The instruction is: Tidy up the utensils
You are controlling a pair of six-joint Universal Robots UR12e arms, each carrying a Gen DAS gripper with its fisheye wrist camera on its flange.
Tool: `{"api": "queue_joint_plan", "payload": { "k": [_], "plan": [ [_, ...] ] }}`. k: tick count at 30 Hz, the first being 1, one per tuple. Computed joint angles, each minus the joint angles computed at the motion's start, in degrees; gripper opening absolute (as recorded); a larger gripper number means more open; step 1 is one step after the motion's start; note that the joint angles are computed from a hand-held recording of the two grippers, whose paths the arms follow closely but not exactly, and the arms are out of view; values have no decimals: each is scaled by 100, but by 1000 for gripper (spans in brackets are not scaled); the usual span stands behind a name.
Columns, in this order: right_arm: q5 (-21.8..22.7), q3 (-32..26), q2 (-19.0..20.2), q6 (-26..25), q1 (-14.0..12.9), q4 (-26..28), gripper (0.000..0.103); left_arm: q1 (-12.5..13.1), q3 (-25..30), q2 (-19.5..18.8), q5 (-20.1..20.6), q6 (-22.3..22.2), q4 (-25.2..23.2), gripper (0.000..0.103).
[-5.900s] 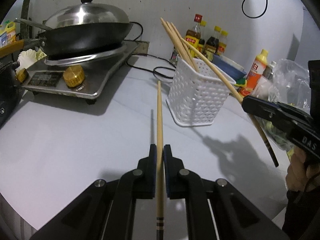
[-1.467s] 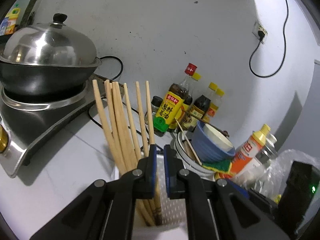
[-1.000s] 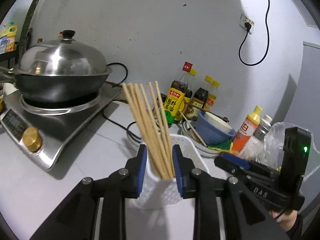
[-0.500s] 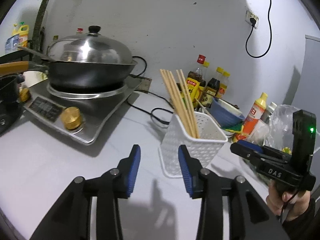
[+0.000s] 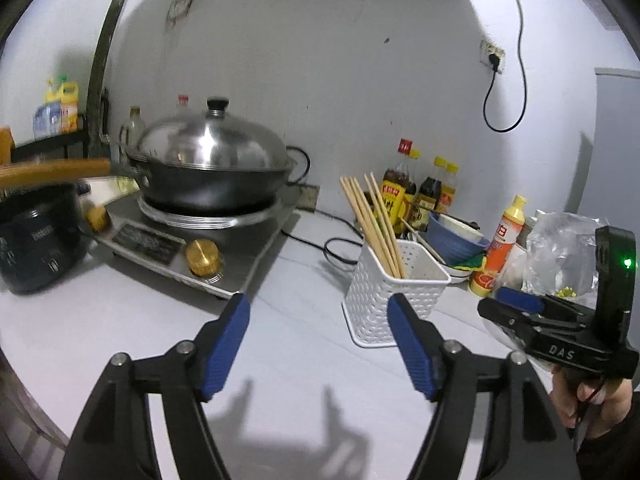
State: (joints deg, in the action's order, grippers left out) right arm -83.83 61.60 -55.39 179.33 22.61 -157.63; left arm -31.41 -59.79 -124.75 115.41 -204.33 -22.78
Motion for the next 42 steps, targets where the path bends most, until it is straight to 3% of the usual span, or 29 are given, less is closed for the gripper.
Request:
{"api": "queue_joint_plan", "payload": {
  "k": [5, 12, 20, 34, 42],
  "plan": [
    [-113, 254, -213, 25, 52, -312, 68, -92, 40, 95, 322, 381, -222, 74],
    [-238, 446, -418, -15, 114, -624, 81, -153, -13, 210, 324, 707, -164, 74],
    [-377, 587, -601, -197, 202, -908, 91, -224, -67, 252, 577, 1034, 260, 85],
    [-206, 518, -593, -386, 186, -960, 92, -240, 3, 191, 918, 897, 425, 97],
    [-132, 289, -454, -529, 146, -809, 96, -189, 7, 176, 1037, 465, 413, 99]
  ]
}}
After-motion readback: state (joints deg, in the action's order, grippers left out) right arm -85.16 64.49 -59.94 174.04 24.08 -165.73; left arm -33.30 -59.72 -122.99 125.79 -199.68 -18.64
